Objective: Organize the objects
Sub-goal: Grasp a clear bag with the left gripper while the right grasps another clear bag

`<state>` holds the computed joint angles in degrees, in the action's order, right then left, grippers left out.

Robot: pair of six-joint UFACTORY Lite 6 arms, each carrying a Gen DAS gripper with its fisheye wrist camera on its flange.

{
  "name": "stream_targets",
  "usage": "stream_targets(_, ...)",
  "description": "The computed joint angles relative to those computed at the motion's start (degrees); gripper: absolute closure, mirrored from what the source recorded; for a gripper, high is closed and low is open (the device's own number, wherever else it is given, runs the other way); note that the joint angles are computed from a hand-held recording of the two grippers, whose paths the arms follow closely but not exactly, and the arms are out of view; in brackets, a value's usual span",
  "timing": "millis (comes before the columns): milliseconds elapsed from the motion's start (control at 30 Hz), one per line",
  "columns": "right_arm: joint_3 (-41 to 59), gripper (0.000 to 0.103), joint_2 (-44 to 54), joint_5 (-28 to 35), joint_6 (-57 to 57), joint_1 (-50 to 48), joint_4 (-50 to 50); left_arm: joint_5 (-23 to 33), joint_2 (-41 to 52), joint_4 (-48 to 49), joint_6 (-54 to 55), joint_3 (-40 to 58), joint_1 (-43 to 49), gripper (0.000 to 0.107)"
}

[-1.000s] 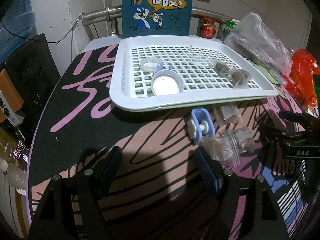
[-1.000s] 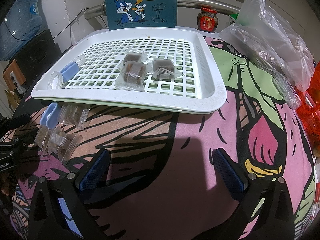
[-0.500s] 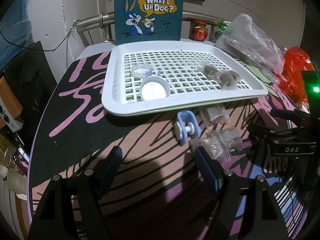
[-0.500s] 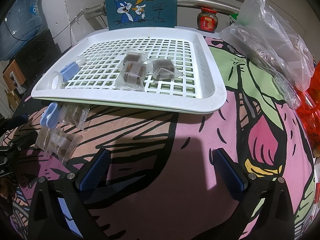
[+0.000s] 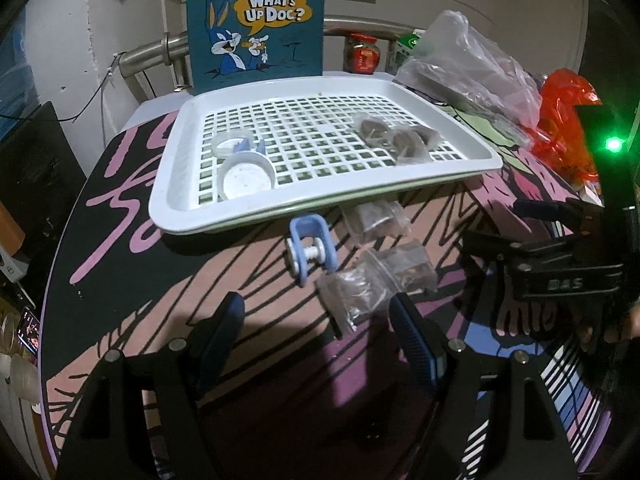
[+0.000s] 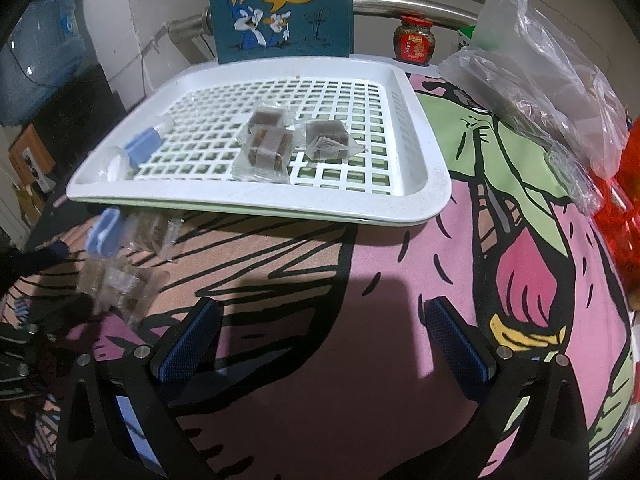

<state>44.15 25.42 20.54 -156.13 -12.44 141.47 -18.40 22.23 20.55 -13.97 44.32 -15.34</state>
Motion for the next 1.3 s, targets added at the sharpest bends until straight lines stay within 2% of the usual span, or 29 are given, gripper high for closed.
stream_targets(100,-2.28,0.0,-1.72,5.32,9.12,-3.41,-9.89,0.37,1.15,2.54,-2.98,1.11,-0.04,0.033)
stream_targets(200,-4.97,0.0,-4.25,8.56,9.32,-5.09,-10.34,-0.33,1.47,2.56,-3.14,1.07,-0.54,0.044)
stream_targets(267,-5.68,0.0,-5.23,9.38,10.41,-5.39,-11.84,-0.63,2.1,6.58,-6.73,1.67,-0.42,0.051)
stream_targets(467,-7.06,0.0,-6.71,9.98,11.47,-3.31,-14.8,-2.15,2.93,15.09,-14.32,2.64,0.48,0.059)
stream_targets(500,-6.92,0.0,-6.72,9.87,12.15,-2.72,-15.6,-2.89,3.02,18.06,-16.99,2.74,1.14,0.073)
stream_targets(533,-6.5,0.0,-6.31,9.83,12.65,-2.45,-16.16,-3.65,3.29,22.0,-20.54,3.03,1.94,0.075)
stream_targets(633,-6.06,0.0,-6.33,9.25,14.59,-1.09,-17.14,-4.55,3.05,24.61,-22.88,2.74,2.85,0.075)
stream_targets(767,-6.8,0.0,-7.18,8.67,13.66,1.31,-15.92,-5.6,0.32,22.43,-20.19,-0.01,3.54,0.076)
stream_targets(867,-6.34,0.001,-6.5,7.45,12.43,3.89,-13.66,-6.56,-2.79,15.12,-13.08,-3.3,3.94,0.076)
stream_targets(933,-5.51,0.007,-5.59,6.22,11.83,5.9,-11.87,-7.41,-4.11,12.29,-10.15,-4.89,4.84,0.076)
stream_targets(1000,-4.27,0.018,-4.36,5.32,12.16,7.33,-11.35,-8.19,-4.34,13.79,-11.64,-5.24,6.53,0.076)
stream_targets(1067,-2.36,0.026,-2.6,3.97,13.9,8.89,-11.68,-8.65,-4.21,14.27,-12.51,-5.09,7.62,0.076)
stream_targets(1133,-1.58,0.027,-1.99,2.98,10.58,11.04,-7.01,-9.08,-3.91,14.23,-12.88,-4.81,8.22,0.076)
stream_targets(1233,-0.6,0.038,-1.44,1.89,9.36,13.17,-4.38,-9.51,-3.71,12.76,-11.68,-4.92,8.21,0.076)
stream_targets(1300,-0.48,0.053,-1.23,1.06,4.33,15.12,1.18,-9.54,-3.57,12.41,-11.21,-4.99,8.11,0.076)
